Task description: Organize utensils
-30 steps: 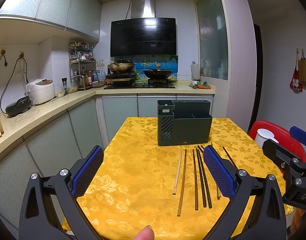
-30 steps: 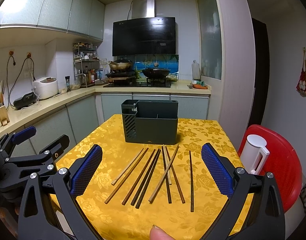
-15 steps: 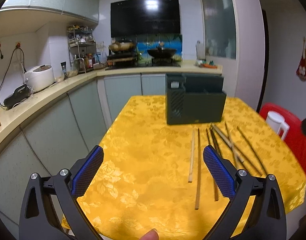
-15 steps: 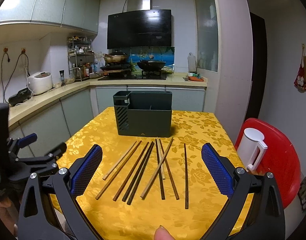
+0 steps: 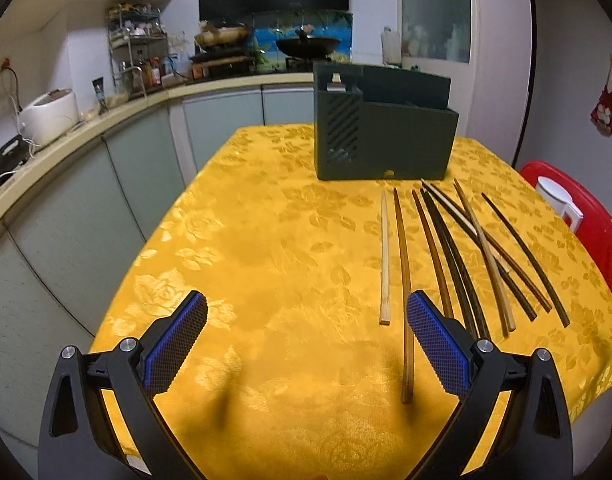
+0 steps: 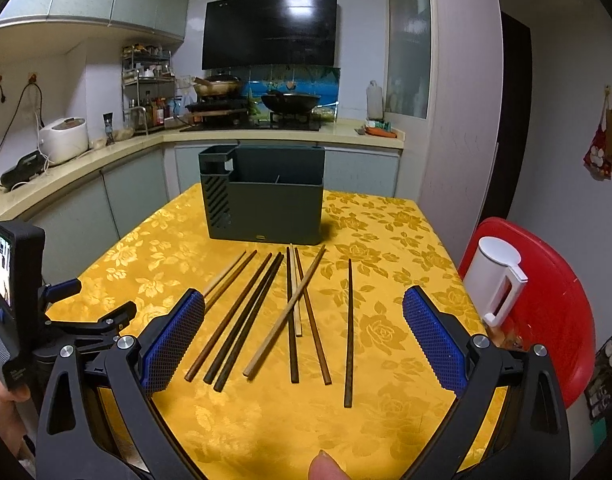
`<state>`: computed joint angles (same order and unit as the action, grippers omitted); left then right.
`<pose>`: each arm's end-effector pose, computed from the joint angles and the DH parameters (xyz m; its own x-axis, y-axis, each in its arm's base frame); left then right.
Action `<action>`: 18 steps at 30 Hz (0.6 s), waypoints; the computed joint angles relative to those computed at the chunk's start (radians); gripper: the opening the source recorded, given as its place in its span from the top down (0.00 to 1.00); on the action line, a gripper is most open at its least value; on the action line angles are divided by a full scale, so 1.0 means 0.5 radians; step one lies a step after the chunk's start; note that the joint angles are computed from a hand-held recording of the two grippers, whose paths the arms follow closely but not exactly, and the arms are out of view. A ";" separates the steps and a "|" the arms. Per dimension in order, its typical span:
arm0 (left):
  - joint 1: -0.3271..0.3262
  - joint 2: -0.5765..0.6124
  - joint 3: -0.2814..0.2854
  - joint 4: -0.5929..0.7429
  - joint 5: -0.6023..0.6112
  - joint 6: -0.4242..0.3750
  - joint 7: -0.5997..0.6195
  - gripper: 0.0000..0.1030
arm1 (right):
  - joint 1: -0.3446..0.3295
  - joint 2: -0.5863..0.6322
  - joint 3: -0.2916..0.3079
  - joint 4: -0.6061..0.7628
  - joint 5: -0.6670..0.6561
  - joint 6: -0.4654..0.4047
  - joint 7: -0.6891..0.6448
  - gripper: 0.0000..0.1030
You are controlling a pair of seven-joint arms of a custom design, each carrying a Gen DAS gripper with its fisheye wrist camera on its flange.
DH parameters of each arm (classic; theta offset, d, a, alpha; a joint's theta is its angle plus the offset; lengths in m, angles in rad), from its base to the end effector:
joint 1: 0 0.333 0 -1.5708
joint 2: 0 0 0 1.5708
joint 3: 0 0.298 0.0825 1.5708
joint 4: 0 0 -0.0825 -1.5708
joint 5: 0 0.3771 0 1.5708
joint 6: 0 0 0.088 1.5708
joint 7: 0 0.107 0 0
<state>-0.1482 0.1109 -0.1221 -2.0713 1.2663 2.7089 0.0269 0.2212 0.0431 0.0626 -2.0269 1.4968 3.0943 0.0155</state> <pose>0.5570 -0.1876 0.4037 0.2344 -0.9718 -0.0267 -0.6164 -0.1274 -0.7771 0.5668 0.0789 0.4711 0.3459 -0.9379 0.0259 -0.4436 -0.1878 -0.8763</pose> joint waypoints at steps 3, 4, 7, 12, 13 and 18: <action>0.006 0.050 0.004 0.031 -0.046 0.028 0.096 0.07 | -0.001 0.043 0.002 0.016 -0.122 0.004 0.081 0.06; 0.001 0.063 0.005 0.040 -0.056 0.023 0.124 0.07 | -0.003 0.060 0.005 0.023 -0.172 0.008 0.115 0.06; -0.009 0.099 0.015 0.066 -0.095 0.032 0.211 0.07 | -0.024 0.099 0.020 0.042 -0.266 0.000 0.185 0.06; -0.017 0.148 0.037 0.093 -0.168 0.059 0.344 0.07 | -0.059 0.136 0.043 0.053 -0.298 -0.005 0.201 0.06; -0.013 0.161 0.042 0.099 -0.192 0.080 0.379 0.07 | -0.065 0.138 0.045 0.047 -0.323 -0.008 0.227 0.06; -0.005 0.224 0.054 0.138 -0.342 0.171 0.634 0.09 | -0.099 0.197 0.047 0.060 -0.517 -0.035 0.444 0.06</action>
<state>-0.1506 0.2227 -0.0950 -2.0022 1.0951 2.7946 0.3441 0.1715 0.1417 0.0860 -1.9970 1.2383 3.0770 0.2373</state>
